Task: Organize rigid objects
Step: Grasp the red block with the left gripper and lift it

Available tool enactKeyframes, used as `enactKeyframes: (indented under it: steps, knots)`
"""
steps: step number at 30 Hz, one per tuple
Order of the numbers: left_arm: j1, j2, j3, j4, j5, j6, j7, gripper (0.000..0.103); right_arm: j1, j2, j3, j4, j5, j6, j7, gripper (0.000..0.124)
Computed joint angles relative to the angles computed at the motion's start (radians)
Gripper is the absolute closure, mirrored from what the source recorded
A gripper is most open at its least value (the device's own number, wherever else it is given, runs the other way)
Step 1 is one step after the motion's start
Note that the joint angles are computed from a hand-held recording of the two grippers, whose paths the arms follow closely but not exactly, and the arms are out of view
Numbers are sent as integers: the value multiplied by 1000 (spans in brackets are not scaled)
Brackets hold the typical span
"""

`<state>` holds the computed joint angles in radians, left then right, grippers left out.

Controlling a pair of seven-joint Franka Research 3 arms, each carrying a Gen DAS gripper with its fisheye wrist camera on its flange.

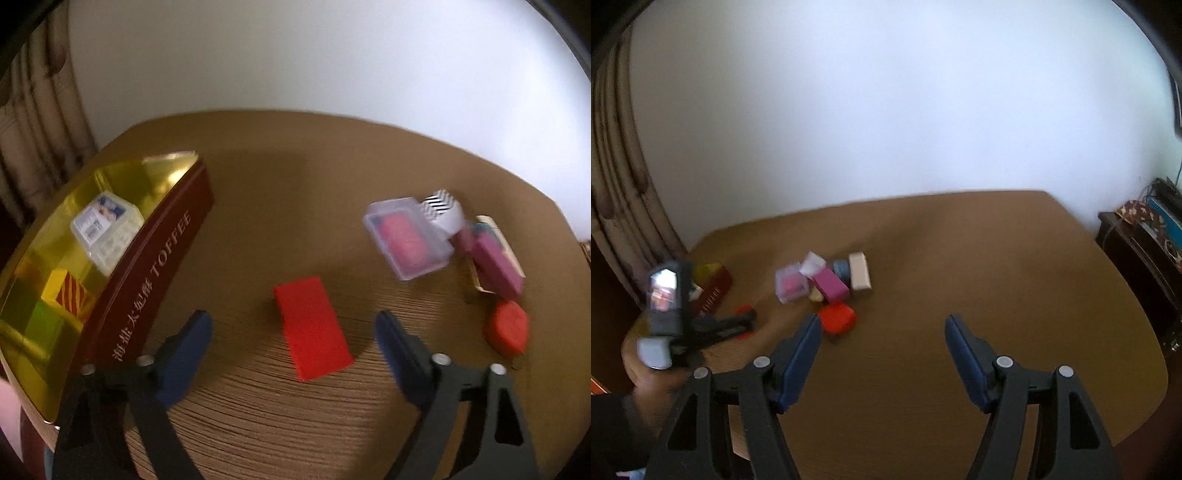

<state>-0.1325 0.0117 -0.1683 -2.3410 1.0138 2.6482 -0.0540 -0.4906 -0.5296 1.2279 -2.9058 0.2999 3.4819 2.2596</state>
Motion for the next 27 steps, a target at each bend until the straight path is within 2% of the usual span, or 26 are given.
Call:
enactKeyframes:
  steps: [2, 3, 4, 6, 7, 8, 9, 13, 18, 23, 27]
  knots:
    - [0, 7, 1, 3, -28, 1, 22, 23, 53, 13, -57, 2, 0, 19, -14, 53]
    - [-1, 13, 0, 7, -32, -2, 31, 30, 80, 1, -78, -1, 11, 12, -26, 53]
    - [-1, 21, 1, 10, -50, 10, 58, 41, 93, -19, -81, -3, 26, 7, -32, 53]
    - [-7, 24, 1, 9, -49, 10, 64, 51, 128, -32, -109, -9, 37, 5, -45, 53]
    - [-8, 19, 2, 2, -40, 23, 59, 62, 139, -33, -116, -11, 43, 9, -49, 53]
    - [-9, 18, 2, 0, -38, 33, 63, 67, 148, -38, -122, -11, 52, 7, -55, 53]
    - [-11, 16, 1, -2, -40, 36, 75, 77, 152, -37, -125, -11, 57, 10, -60, 53]
    - [-10, -10, -1, -24, -73, 77, 128, 77, 142, -2, -112, 3, 76, 15, -81, 53]
    - [-7, -109, -26, -45, -9, 70, 112, 77, 166, -11, -118, 4, 102, 1, -109, 53]
    - [49, -265, -33, -80, -30, 72, 142, 77, 154, 1, -102, 15, 105, 0, -115, 53]
    - [115, -361, -3, -109, -87, 67, 257, 77, 148, 15, -97, 23, 103, 0, -121, 53]
